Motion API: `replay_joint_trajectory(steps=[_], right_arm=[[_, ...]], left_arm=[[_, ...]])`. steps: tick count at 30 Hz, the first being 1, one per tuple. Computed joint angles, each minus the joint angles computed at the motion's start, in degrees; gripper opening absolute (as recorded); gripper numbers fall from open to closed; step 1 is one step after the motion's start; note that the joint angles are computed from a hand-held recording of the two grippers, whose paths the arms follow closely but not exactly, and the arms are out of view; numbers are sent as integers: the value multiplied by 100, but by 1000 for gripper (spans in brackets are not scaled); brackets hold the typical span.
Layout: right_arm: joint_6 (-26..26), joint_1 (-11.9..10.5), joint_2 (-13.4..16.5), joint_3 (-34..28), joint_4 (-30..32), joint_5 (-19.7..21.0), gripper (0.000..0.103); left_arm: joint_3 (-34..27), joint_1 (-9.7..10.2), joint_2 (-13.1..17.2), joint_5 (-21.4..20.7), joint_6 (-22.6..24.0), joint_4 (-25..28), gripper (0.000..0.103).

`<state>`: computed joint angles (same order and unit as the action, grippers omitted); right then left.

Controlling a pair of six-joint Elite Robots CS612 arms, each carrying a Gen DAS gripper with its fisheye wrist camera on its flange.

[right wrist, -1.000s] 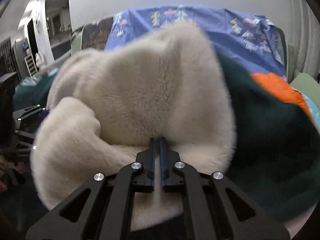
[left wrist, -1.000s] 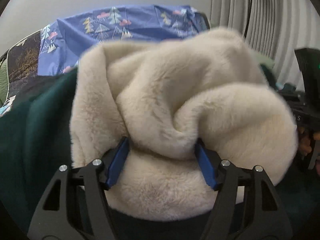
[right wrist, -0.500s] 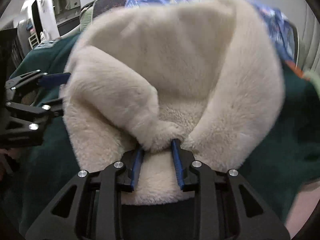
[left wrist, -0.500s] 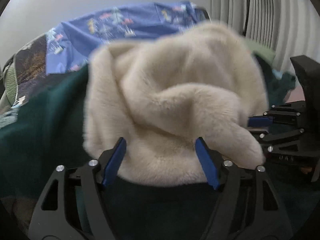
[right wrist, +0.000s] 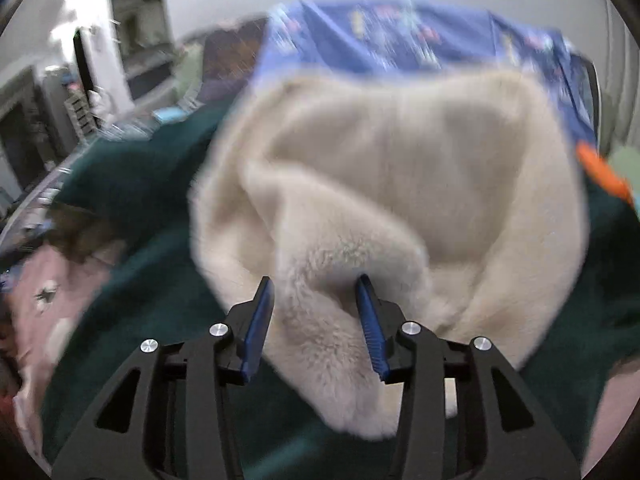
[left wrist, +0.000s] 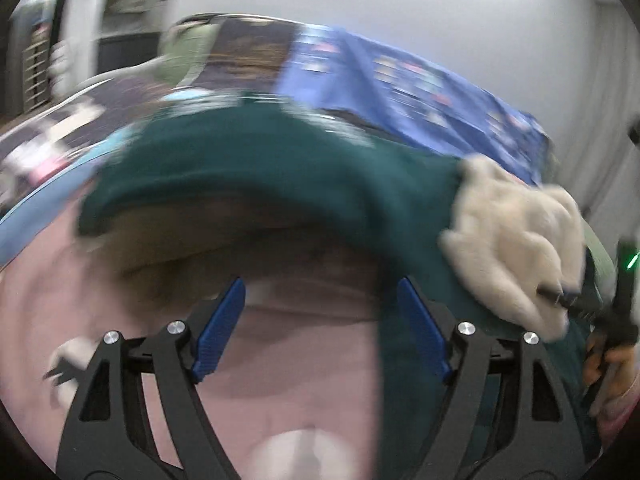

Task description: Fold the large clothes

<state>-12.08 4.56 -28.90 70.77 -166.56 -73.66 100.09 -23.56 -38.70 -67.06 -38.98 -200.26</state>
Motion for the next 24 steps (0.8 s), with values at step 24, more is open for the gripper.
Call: replay_joint_trajectory(steps=[24], right_arm=[[-57,96,201,43,-786,-198,56]], left_arm=[[-751,1652,1250,-1788,-4227,-2105,85]])
